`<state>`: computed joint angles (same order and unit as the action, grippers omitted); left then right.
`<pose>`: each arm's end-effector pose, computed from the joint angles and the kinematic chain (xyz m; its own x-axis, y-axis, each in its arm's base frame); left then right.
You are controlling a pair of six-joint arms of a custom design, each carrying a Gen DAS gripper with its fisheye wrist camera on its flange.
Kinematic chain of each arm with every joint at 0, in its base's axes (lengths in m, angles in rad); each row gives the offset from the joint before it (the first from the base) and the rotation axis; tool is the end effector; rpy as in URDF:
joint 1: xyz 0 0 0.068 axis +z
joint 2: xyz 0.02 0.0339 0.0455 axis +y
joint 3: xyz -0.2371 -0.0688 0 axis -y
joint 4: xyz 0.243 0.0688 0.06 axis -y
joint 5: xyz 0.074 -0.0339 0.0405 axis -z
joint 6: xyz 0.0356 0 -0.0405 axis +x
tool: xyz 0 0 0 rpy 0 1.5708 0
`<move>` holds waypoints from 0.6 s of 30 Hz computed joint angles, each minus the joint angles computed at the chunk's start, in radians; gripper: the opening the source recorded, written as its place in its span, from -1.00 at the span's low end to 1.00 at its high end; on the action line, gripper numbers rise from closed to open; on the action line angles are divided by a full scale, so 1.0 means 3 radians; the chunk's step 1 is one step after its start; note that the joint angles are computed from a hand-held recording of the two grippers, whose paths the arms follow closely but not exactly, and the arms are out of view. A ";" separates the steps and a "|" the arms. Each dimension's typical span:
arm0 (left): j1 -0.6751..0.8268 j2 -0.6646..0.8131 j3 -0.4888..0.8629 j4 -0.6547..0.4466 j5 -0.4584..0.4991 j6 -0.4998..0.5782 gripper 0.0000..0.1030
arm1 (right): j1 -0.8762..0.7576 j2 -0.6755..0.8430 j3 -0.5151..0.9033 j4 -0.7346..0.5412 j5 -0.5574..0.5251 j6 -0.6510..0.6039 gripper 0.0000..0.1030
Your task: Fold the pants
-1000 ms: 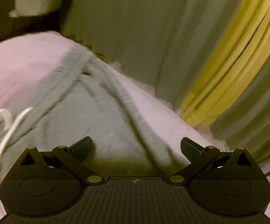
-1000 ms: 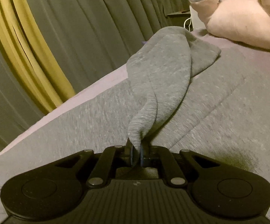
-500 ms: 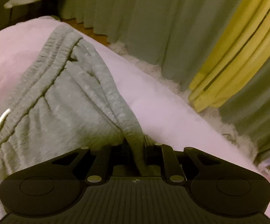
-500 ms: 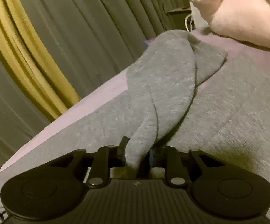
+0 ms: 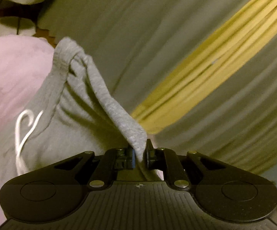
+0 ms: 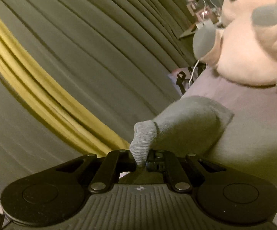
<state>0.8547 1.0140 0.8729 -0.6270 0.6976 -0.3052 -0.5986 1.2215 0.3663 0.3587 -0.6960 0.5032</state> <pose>0.1594 0.1484 0.2696 -0.3524 -0.7558 -0.5519 -0.3992 0.6548 -0.6418 0.2051 -0.1122 0.1440 -0.3608 0.6941 -0.6230 0.1606 0.7042 0.6916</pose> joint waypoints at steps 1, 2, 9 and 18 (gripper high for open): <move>0.0308 -0.0218 -0.0139 -0.0263 0.0249 0.0264 -0.76 | -0.0252 -0.0317 -0.0150 -0.0261 -0.0212 -0.0188 -0.86; 0.0577 -0.0385 -0.0272 -0.0551 0.0375 0.0588 -0.75 | -0.0495 -0.0521 -0.0270 -0.0468 -0.0419 -0.0377 -0.86; 0.1612 -0.0613 -0.1334 -0.1254 -0.0084 0.2077 -0.74 | -0.1321 0.0578 -0.0499 -0.0989 -0.0135 -0.1915 -0.84; 0.1466 -0.0648 -0.1442 -0.0842 -0.0230 0.1744 -0.27 | -0.1376 0.0840 -0.0312 -0.1214 0.0024 -0.1805 -0.69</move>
